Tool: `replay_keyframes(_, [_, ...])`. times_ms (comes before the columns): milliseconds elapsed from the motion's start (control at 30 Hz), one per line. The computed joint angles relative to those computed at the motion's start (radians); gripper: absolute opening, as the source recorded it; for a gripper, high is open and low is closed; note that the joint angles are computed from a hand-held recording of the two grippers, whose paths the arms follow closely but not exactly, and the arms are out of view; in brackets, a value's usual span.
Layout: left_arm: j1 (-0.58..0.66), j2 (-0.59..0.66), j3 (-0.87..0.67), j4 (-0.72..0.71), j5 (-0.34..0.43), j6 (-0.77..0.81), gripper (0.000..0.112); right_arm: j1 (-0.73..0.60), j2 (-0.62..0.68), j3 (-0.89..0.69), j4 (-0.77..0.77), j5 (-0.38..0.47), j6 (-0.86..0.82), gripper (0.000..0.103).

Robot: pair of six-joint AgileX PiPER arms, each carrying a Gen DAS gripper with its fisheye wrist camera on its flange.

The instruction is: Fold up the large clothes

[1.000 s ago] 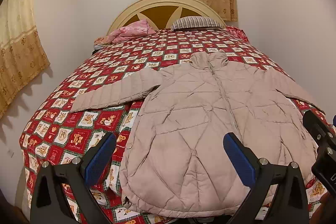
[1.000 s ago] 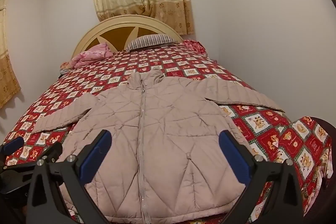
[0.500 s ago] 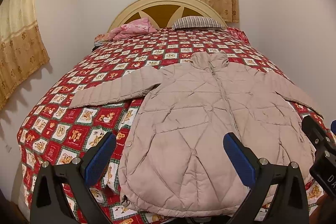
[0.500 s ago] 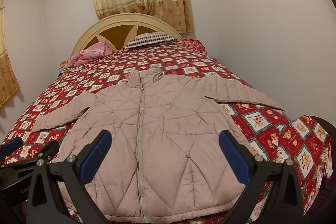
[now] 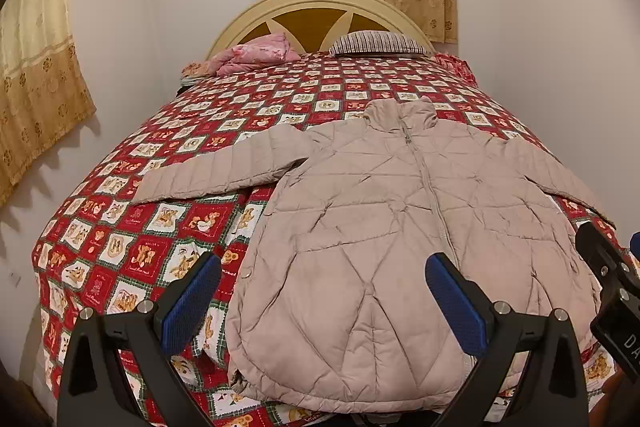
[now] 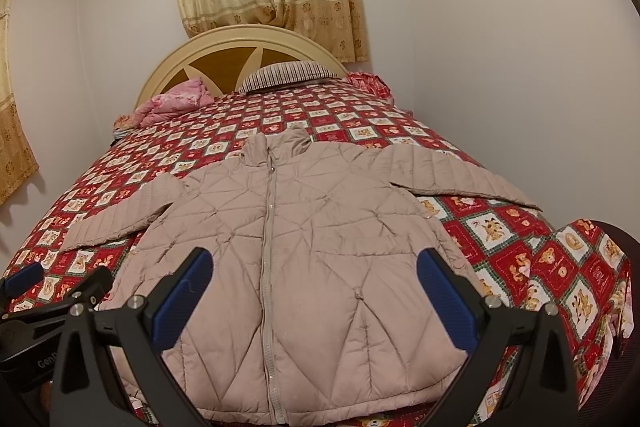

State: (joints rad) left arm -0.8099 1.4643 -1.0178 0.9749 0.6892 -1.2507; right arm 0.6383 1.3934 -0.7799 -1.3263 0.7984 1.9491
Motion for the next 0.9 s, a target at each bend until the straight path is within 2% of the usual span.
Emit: replay_keyframes(900, [0.003, -0.003, 0.010, -0.005, -0.006, -0.004, 0.102, 0.006, 0.005, 0.013, -0.004, -0.005, 0.016, 0.103])
